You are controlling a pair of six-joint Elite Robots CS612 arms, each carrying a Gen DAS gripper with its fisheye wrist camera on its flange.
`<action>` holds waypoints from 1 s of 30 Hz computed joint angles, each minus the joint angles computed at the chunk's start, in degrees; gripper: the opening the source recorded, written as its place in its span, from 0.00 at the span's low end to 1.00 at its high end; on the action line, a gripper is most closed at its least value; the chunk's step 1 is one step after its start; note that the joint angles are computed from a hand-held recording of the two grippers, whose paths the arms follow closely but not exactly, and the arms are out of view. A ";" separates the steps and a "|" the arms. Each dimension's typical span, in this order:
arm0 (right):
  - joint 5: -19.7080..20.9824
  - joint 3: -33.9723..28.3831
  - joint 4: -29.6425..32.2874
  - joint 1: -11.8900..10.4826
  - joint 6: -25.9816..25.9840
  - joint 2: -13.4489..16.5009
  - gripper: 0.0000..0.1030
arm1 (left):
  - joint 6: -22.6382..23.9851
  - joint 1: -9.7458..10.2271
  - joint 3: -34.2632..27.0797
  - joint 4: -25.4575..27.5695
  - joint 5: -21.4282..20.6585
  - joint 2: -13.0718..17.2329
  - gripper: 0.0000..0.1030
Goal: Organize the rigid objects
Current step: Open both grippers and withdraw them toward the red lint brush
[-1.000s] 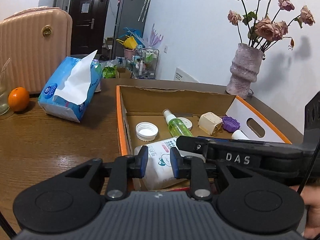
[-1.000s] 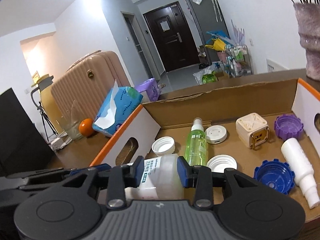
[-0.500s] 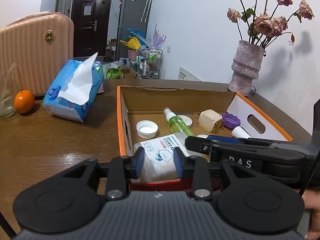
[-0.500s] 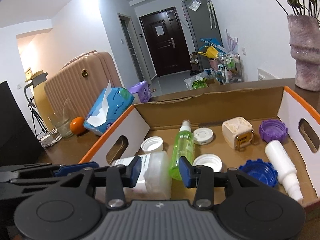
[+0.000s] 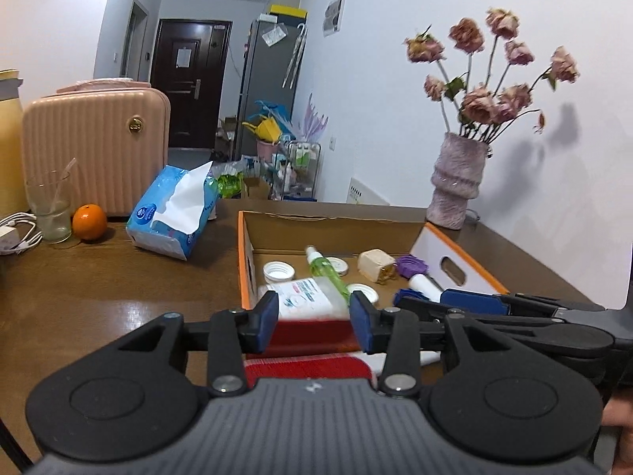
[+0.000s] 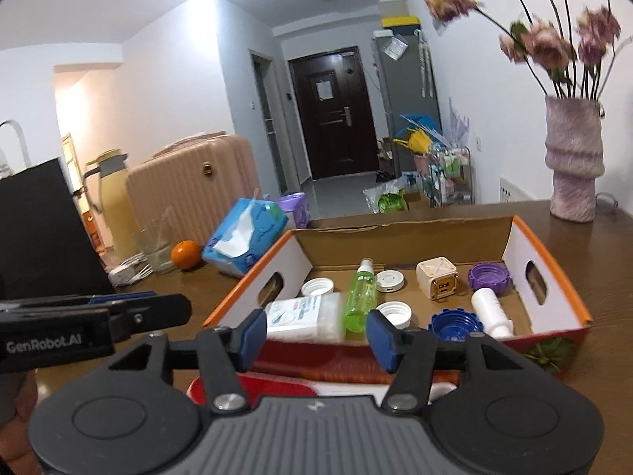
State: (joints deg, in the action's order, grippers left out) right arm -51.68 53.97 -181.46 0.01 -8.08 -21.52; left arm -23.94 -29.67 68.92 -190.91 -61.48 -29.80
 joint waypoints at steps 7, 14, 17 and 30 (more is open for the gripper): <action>1.15 13.03 -9.29 -1.75 -1.13 -6.24 0.60 | -0.68 -3.32 8.23 -6.97 3.86 -3.20 0.45; 1.96 23.68 -16.91 -3.52 -2.28 -10.67 0.63 | -2.23 -6.61 16.40 -12.91 8.87 -6.09 0.51; 2.37 27.24 -18.93 -4.08 -2.04 -11.86 0.65 | -1.80 -8.13 18.55 -13.27 12.15 -6.66 0.53; 1.58 37.03 -25.20 -6.02 -3.53 -14.81 0.66 | -2.94 -10.46 22.06 -14.63 12.85 -7.40 0.71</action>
